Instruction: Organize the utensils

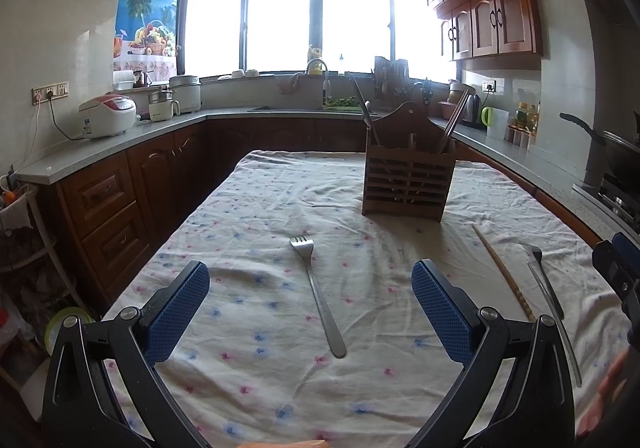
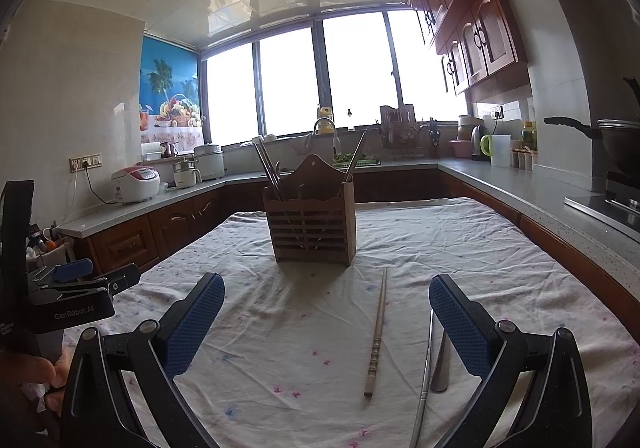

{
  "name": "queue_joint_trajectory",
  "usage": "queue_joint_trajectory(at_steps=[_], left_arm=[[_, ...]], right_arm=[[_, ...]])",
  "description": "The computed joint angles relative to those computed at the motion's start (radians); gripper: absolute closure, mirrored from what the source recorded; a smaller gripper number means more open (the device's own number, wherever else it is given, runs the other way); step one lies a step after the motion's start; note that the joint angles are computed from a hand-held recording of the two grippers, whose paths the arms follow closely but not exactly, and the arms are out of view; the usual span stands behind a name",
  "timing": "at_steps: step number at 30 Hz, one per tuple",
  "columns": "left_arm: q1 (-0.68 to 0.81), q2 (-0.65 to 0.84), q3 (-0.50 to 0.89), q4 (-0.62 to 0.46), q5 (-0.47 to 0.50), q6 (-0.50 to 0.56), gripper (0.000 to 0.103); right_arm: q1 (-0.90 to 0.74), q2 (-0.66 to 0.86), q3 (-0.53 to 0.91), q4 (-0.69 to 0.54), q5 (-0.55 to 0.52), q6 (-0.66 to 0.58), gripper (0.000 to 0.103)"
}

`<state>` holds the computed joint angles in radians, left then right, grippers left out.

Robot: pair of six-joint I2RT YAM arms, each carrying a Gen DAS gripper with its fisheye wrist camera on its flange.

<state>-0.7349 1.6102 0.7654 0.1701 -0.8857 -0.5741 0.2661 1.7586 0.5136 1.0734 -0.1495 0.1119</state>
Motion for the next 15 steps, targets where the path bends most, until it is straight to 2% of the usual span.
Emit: queue_joint_trajectory(at_steps=[15], left_arm=[[-0.007, -0.002, 0.006, 0.005, -0.011, 0.021, 0.0]], right_arm=[[-0.004, -0.013, 0.004, -0.011, -0.013, 0.004, 0.0]])
